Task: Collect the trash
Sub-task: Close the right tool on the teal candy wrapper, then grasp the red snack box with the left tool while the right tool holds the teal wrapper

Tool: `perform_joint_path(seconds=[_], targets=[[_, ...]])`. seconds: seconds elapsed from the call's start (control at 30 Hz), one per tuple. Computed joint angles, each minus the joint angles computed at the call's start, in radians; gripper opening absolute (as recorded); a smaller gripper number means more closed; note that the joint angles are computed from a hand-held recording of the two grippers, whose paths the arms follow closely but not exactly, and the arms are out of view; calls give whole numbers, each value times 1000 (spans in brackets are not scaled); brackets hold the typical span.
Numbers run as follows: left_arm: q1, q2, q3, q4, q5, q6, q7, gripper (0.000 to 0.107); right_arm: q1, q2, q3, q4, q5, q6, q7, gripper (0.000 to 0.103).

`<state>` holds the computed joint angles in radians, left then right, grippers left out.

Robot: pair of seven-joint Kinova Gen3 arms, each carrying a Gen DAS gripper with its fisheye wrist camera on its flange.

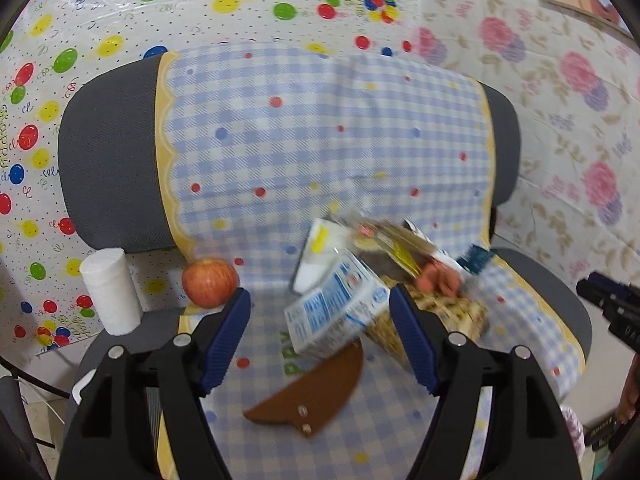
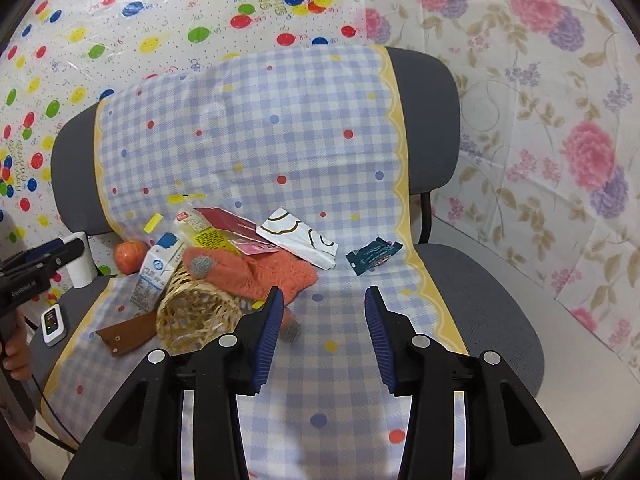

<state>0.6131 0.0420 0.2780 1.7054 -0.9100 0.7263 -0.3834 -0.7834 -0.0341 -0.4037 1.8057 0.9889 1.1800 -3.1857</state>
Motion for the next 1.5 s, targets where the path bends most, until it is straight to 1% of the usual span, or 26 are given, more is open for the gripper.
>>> perform_joint_path(seconds=[0.1,0.17,0.23,0.3,0.33,0.37,0.47,0.5,0.6,0.63,0.7,0.77,0.83,0.9,0.93,0.97,1.0,1.07,1.1,1.13,1.17,1.27,1.37,1.5], targets=[[-1,40,-17,-45,-21,7,27,72,31,27,38,-12,-5,-53,46,44],[9,71,-37,-73,-45,-5,47,72,52,53,67,-24,-8,-75,70,44],[27,109,-56,-112,-58,6,37,73,75,72,100,-28,-18,-108,83,44],[43,151,-79,-150,-59,1,14,73,109,105,141,-40,-36,-141,106,49],[50,170,-91,-167,-56,-1,1,73,126,120,160,-47,-50,-161,121,54],[56,186,-102,-182,-49,-3,-13,74,142,130,178,-49,-62,-185,133,58],[53,229,-128,-228,10,-19,-74,73,189,175,227,-73,-118,-249,187,61],[56,242,-138,-240,23,-22,-88,73,212,196,246,-87,-146,-277,215,62],[57,277,-162,-277,74,-31,-142,73,240,244,287,-127,-201,-310,273,63],[58,284,-170,-284,89,-37,-156,73,259,263,301,-144,-234,-335,298,64],[65,295,-189,-295,109,-53,-179,73,280,288,324,-170,-287,-362,341,69],[77,304,-210,-306,126,-62,-199,73,299,323,346,-210,-342,-372,387,77],[85,313,-226,-318,148,-71,-223,73,306,342,367,-229,-379,-387,410,78],[93,319,-242,-330,164,-80,-241,73,331,357,379,-242,-442,-415,437,78],[96,322,-249,-336,170,-83,-249,73,335,364,388,-247,-463,-419,439,75],[99,326,-255,-343,176,-82,-255,73,339,368,397,-247,-483,-429,438,62],[101,327,-259,-347,184,-80,-262,73,349,368,400,-242,-508,-447,443,55],[104,328,-267,-352,197,-75,-271,73,358,366,406,-235,-538,-475,447,33],[108,326,-273,-351,197,-72,-270,73,343,360,420,-227,-531,-481,435,29],[111,321,-278,-345,196,-72,-268,73,328,353,430,-221,-515,-485,422,18],[114,314,-283,-337,194,-71,-263,73,308,345,437,-217,-490,-481,409,13],[113,283,-288,-301,184,-71,-235,73,250,310,440,-205,-399,-455,366,10],[113,247,-290,-256,144,-61,-186,73,211,269,407,-198,-331,-422,352,10],[92,187,-268,-176,92,-38,-129,74,156,216,347,-189,-239,-362,319,10]])
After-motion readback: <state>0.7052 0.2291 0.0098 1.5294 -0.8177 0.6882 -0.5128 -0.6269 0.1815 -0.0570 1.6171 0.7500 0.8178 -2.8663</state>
